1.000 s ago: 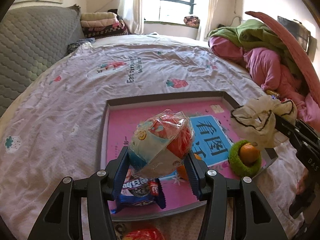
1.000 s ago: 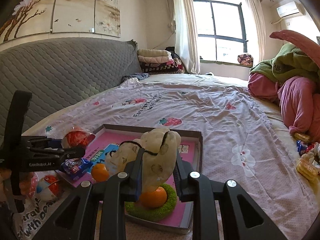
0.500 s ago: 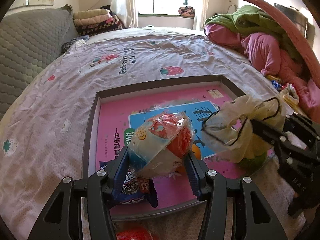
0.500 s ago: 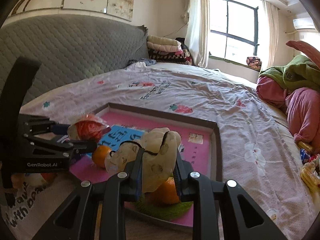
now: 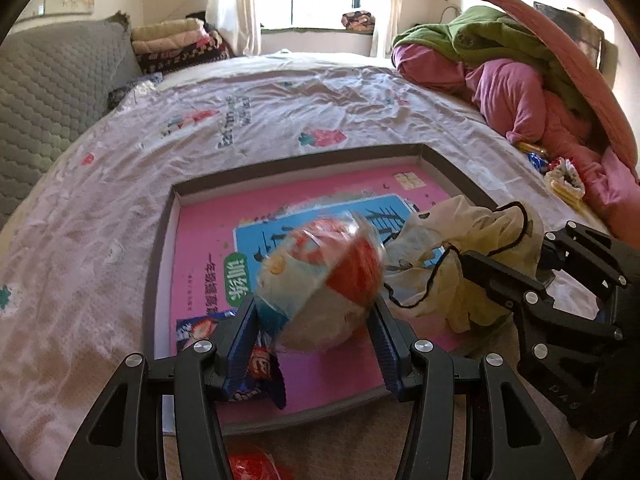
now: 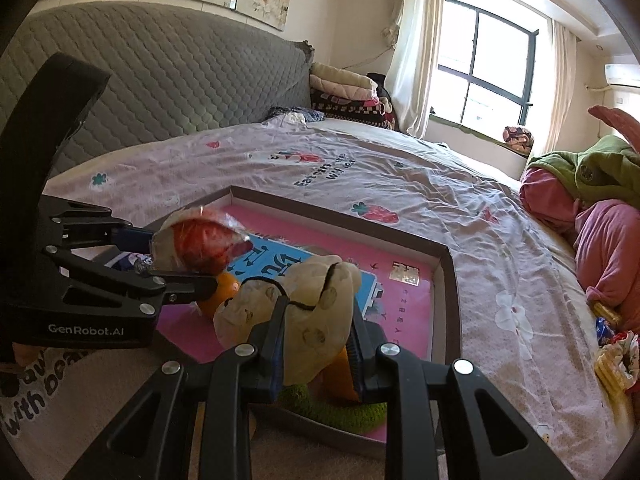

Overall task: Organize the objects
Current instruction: 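Open the left tool to drop the bagged ball in the tray while the right tool releases the cloth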

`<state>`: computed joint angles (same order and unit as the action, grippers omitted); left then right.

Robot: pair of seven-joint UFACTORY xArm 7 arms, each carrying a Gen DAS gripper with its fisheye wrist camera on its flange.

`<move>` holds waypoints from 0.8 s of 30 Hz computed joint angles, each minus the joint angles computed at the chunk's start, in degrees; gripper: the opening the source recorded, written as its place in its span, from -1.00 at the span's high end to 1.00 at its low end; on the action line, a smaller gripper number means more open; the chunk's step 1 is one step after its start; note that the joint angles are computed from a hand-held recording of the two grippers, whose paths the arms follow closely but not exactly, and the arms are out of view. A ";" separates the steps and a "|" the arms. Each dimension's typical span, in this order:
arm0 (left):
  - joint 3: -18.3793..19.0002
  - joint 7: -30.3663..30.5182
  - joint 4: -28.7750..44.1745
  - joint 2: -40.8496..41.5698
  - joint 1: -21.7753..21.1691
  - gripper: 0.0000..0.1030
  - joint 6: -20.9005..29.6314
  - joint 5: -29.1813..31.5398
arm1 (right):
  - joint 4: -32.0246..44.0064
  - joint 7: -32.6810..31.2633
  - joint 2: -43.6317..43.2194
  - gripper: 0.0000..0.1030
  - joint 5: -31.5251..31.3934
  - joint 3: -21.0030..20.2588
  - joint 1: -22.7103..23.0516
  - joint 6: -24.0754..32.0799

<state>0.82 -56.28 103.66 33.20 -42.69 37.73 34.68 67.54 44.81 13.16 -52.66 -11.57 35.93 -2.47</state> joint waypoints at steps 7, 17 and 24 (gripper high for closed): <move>-0.13 0.49 0.20 0.22 -0.02 -0.07 0.55 -0.41 | -0.17 -3.07 -0.02 0.38 2.32 2.93 -2.04 1.60; 0.41 -2.63 -1.99 -1.68 1.15 -0.07 -1.11 -0.17 | -0.66 -5.05 -0.49 0.33 5.18 4.24 -3.14 2.09; -0.04 -2.84 -2.34 -1.63 2.16 -0.07 -1.15 -0.88 | -0.70 -6.31 -0.44 0.33 6.58 4.67 -3.43 2.20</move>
<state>0.79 -59.11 101.32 31.57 -40.54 36.58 33.81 66.84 38.50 12.72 -46.09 -6.90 32.50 -0.28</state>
